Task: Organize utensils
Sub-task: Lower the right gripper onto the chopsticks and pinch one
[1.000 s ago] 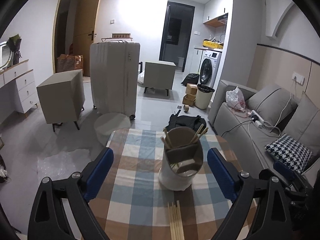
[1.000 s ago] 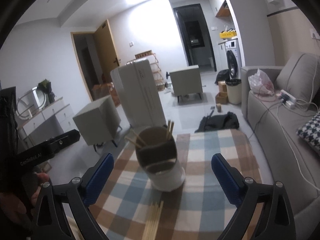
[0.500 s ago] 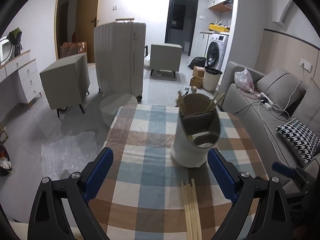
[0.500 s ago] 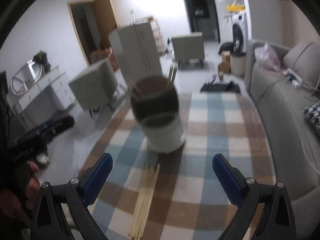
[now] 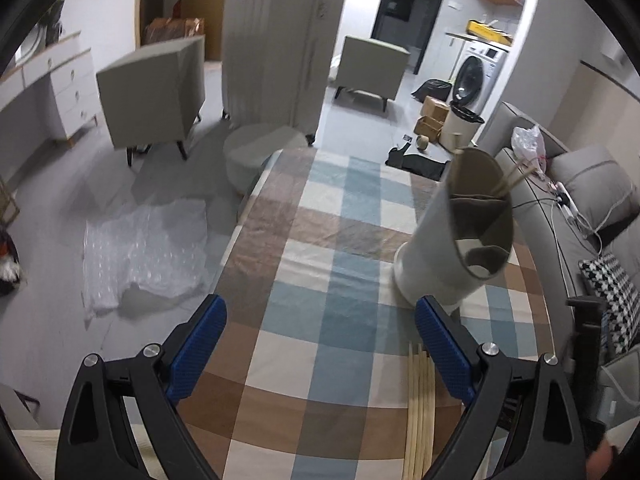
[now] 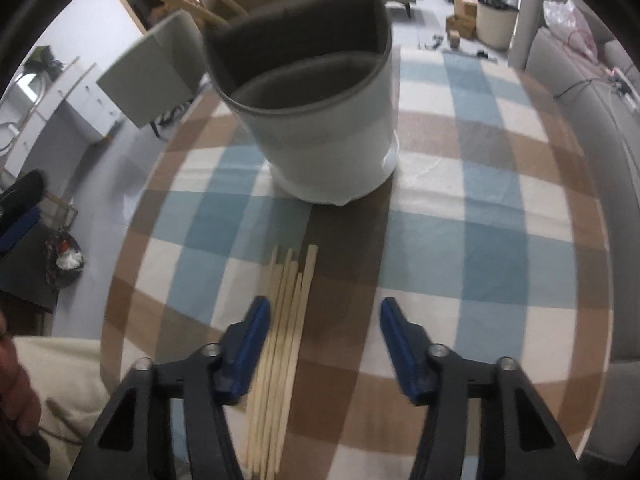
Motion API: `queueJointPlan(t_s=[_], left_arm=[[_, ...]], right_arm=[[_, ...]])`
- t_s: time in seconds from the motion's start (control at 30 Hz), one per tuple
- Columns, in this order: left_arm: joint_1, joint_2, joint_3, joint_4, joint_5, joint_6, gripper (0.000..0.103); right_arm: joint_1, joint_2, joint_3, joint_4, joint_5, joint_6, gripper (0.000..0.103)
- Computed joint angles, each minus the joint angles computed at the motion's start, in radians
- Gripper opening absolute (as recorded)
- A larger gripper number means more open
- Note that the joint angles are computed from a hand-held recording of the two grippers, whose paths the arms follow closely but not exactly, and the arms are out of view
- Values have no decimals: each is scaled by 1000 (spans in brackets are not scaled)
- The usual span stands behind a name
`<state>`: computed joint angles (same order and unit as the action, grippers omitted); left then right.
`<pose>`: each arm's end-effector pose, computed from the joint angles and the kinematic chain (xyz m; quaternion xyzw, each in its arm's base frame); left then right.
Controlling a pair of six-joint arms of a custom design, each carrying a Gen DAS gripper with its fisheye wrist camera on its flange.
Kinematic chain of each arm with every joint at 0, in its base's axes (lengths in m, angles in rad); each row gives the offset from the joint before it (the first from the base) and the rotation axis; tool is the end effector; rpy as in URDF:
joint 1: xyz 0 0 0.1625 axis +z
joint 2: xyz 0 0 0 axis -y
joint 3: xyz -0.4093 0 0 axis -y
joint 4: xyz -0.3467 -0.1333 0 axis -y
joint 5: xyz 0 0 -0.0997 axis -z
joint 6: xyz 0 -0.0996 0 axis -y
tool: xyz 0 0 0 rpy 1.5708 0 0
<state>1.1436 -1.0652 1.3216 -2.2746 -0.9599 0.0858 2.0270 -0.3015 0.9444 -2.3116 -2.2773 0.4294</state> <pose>-0.0996 -0.6785 0.4022 0.1714 0.9164 -0.2583 0.2530 0.4030 -0.6655 0.0105 -0.0044 -0.9373 0.1895 0.2925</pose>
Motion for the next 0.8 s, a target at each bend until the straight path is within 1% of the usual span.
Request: queueJointPlan(t_s=[0.1,0.17,0.2,0.3,0.33,0.37,0.43,0.7,0.8], left_arm=[[11,9,-25,38,2,-20,92],[16,11,-35,63,6,-29,92],[21,15,-47,77,1,-34,92],[32,20,-75,118,-8,-70,92],[34,24,-84,124,-8,-76,92],[36,23,-88,130,-12,-87,92],[39,25,-99,142,-18,-99,92],[45,29,-115,157,-14,-108,92],[52,37,-130,169,-15,-114,92]], right_arm=[[-22,55,-104,97,15,30,42],[-28,90,-176,171,7,36,30],[-31,110,-218,213,1,38,30],[-35,141,-280,269,-9,44,29],[-34,150,-300,289,-19,48,27],[-34,159,-316,303,-26,49,24],[-35,169,-337,316,-21,43,23],[-8,239,-468,463,-102,49,23],[1,253,-489,488,-117,61,21]])
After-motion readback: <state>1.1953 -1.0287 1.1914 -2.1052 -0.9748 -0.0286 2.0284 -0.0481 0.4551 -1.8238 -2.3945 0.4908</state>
